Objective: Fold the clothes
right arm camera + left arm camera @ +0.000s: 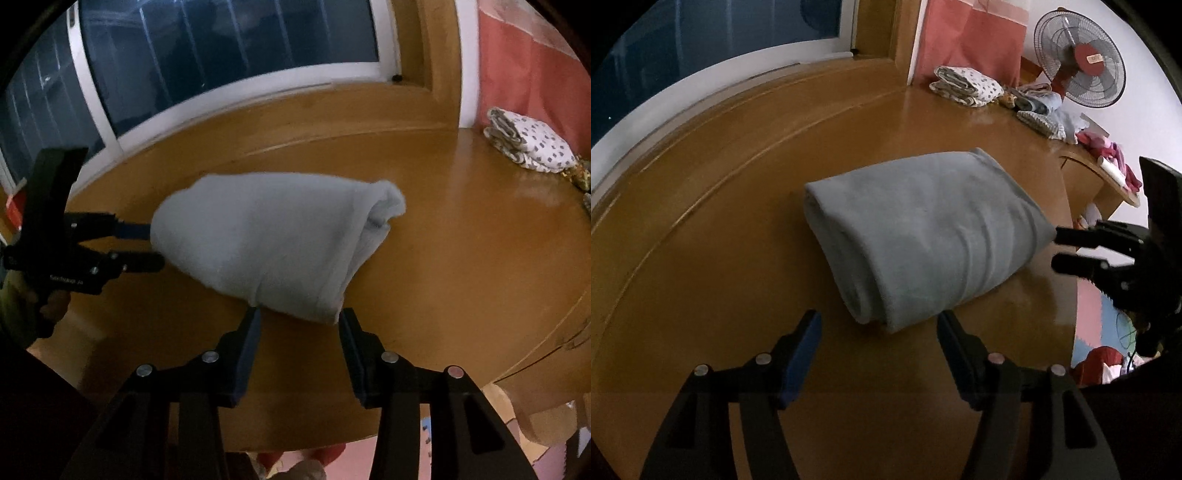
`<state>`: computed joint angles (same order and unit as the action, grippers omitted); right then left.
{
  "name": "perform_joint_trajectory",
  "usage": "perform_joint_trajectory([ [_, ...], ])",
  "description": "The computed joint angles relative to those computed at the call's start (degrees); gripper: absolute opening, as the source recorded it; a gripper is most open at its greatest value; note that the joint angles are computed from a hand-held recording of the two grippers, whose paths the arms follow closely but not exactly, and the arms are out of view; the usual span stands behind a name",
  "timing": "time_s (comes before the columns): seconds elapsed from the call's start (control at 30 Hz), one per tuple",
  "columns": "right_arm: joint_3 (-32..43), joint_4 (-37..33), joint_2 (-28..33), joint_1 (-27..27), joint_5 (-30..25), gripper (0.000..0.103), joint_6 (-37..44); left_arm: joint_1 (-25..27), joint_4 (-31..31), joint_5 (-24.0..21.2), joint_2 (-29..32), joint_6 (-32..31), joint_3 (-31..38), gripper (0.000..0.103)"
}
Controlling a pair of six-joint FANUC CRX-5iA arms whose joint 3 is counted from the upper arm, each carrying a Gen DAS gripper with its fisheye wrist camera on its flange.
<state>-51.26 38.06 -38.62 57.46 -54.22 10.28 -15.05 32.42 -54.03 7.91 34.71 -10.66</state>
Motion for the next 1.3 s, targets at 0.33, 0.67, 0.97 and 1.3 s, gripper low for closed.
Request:
perform_joint_trajectory([
  [0.33,-1.4,4.6,2.1,-1.3,0.3,0.013,-2.4,-1.6,1.4,2.7,0.6,-1.5,-0.2,0.02],
  [0.67,0.2,5.1,3.5,4.7,-9.5,0.008,2.2,-0.2,-2.2,-0.9,-1.7,0.1,-0.9,0.016],
  [0.97,-0.3,7.6,-3.5,12.3,-16.2,0.014,-3.0,2.2,-4.0,-2.6,-5.8,5.4,-0.6,0.016],
  [1.3,-0.6,4.5,2.2,1.8,-1.3,0.014,6.4,-3.5,-4.5,0.5,0.5,6.8,4.3,0.019],
])
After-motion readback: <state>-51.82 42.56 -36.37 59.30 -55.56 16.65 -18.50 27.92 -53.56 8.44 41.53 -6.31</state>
